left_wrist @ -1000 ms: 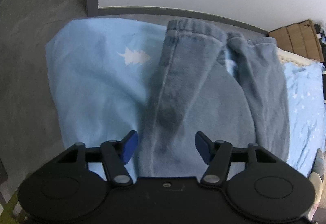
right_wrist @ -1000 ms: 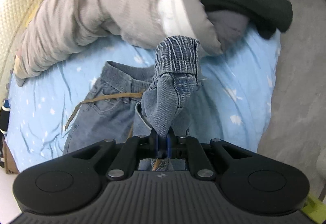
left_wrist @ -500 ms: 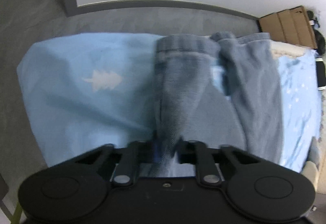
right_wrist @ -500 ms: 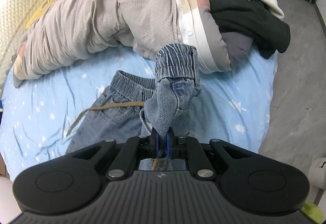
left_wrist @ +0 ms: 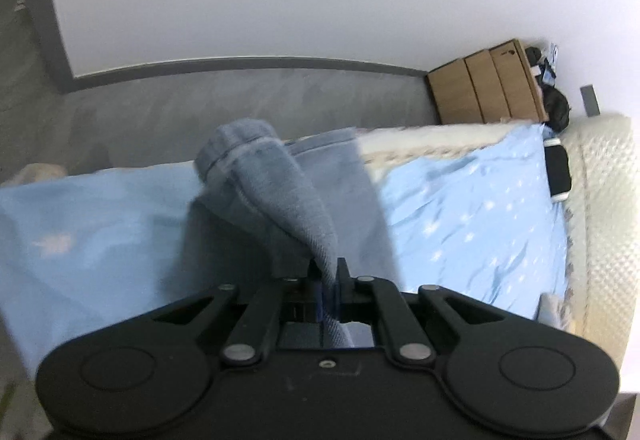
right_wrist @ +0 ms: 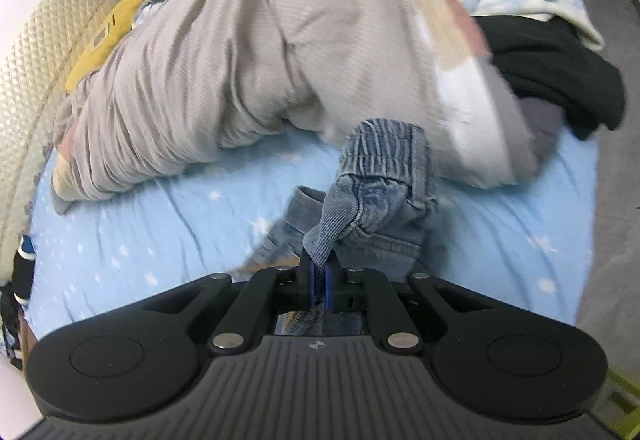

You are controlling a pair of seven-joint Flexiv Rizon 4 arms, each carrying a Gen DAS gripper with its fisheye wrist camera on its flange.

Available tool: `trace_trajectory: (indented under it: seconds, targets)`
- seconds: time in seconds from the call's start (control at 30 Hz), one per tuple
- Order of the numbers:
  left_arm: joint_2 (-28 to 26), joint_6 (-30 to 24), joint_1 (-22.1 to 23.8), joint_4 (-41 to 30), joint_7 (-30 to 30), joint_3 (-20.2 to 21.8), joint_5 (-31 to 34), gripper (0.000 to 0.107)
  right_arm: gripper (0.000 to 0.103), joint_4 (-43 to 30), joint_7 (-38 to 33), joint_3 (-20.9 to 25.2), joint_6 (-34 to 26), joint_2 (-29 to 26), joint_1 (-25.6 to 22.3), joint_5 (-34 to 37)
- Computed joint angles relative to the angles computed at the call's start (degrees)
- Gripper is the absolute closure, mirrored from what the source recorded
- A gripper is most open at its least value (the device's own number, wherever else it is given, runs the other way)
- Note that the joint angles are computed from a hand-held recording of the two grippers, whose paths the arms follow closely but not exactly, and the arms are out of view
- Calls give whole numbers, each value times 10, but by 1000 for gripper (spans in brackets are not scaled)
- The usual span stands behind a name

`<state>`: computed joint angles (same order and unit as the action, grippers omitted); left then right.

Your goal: Fold clothes

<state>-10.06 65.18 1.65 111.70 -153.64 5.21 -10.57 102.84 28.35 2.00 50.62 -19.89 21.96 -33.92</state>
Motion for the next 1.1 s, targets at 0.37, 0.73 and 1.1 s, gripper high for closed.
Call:
trace_trajectory:
  seconds: [0.37,0.73,1.1]
  targets:
    - [-255,-155,-27,-343,-30,16,61,102,98,-141,-75,-18,-13,-135,-18,95]
    - [-410,-302,-32,-577,-14,20,88,102,98,-259,-161,-22,-49,-237,-30,162]
    - [-433,-341,-39,-625,51,11,118,87,81,-301,-301,-12,-56,-272,-42,193]
